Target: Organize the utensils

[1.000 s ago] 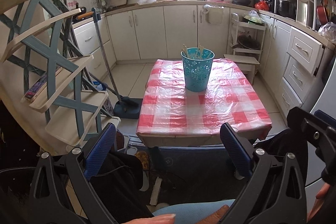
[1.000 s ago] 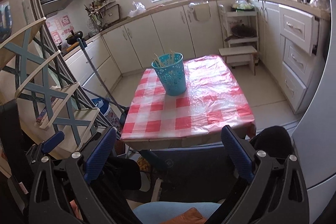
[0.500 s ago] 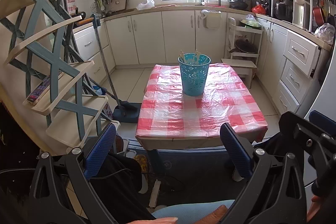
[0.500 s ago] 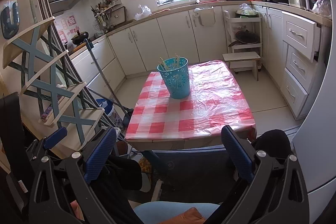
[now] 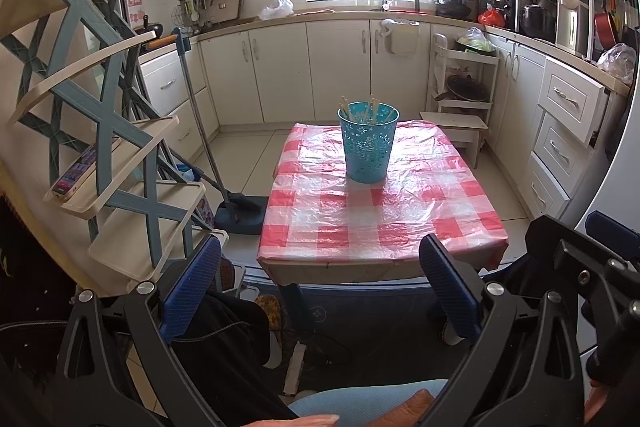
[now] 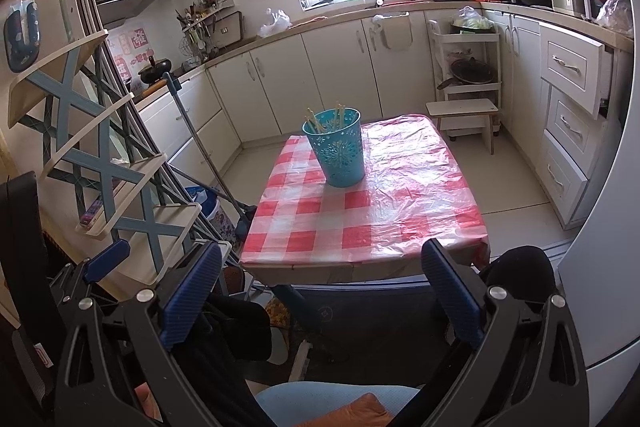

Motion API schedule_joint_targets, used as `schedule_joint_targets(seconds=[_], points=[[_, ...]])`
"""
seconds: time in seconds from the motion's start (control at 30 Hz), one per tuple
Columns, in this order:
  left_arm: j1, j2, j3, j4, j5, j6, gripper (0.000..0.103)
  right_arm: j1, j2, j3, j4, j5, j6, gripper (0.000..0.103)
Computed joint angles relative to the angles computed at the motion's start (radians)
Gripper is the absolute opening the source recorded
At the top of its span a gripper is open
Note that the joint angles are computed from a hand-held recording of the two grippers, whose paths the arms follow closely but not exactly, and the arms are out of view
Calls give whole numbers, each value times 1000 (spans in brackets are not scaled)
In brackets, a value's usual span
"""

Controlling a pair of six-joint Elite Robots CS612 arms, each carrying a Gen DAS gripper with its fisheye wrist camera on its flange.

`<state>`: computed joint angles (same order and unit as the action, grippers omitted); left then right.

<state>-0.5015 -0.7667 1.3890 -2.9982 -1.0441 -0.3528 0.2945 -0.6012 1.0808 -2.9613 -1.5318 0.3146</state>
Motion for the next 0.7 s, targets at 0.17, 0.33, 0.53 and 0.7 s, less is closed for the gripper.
schedule_joint_targets(seconds=[0.17, 0.33, 0.53, 0.7], points=[[-1, -1, 1, 2, 0, -1, 95, -1, -1, 3, 5, 9, -1, 96], [-1, -1, 4, 3, -3, -3, 95, -1, -1, 2, 13, 15, -3, 96], [-3, -2, 7, 2, -3, -4, 95, -3, -1, 2, 20, 22, -5, 96], [-3, -2, 7, 2, -3, -4, 95, -4, -2, 3, 21, 26, -5, 96]])
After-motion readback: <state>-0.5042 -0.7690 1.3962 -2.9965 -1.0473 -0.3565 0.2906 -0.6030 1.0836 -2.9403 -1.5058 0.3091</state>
